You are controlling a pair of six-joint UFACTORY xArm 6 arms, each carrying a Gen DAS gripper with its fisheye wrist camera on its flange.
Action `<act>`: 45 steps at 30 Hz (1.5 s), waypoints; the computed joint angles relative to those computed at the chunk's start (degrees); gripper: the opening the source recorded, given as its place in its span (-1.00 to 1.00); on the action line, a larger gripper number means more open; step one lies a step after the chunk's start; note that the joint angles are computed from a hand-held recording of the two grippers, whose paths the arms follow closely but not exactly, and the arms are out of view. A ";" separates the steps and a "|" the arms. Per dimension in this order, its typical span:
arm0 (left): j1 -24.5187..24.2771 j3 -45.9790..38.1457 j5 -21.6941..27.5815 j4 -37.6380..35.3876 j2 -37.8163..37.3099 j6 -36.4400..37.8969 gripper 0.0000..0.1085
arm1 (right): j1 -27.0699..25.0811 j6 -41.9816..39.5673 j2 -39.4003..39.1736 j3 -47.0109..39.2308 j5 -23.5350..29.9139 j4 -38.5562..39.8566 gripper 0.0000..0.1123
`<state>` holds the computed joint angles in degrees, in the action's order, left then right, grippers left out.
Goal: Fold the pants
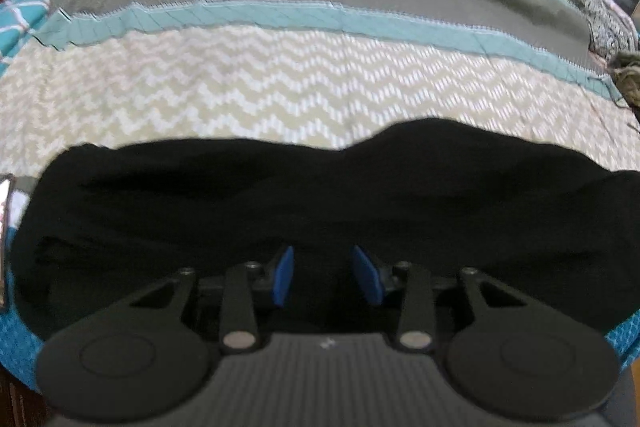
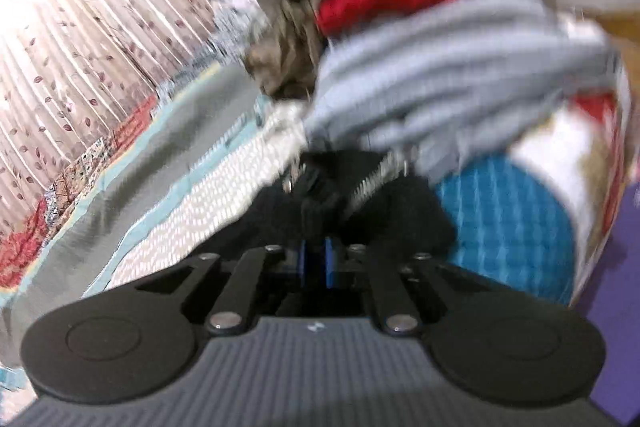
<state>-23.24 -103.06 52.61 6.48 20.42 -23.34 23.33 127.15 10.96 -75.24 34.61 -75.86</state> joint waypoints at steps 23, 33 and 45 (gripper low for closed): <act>-1.86 2.35 -0.84 -1.38 -1.26 2.46 -0.25 | -1.43 43.68 -10.45 17.89 0.35 -23.18 -0.04; -1.51 1.80 -0.86 -2.16 -0.86 1.45 -0.24 | -1.61 42.56 -8.59 14.47 -0.58 -22.77 -0.68; 0.41 9.00 -8.18 -9.37 -5.60 4.22 -0.24 | 6.05 15.50 0.34 -7.45 -9.33 -22.19 -0.69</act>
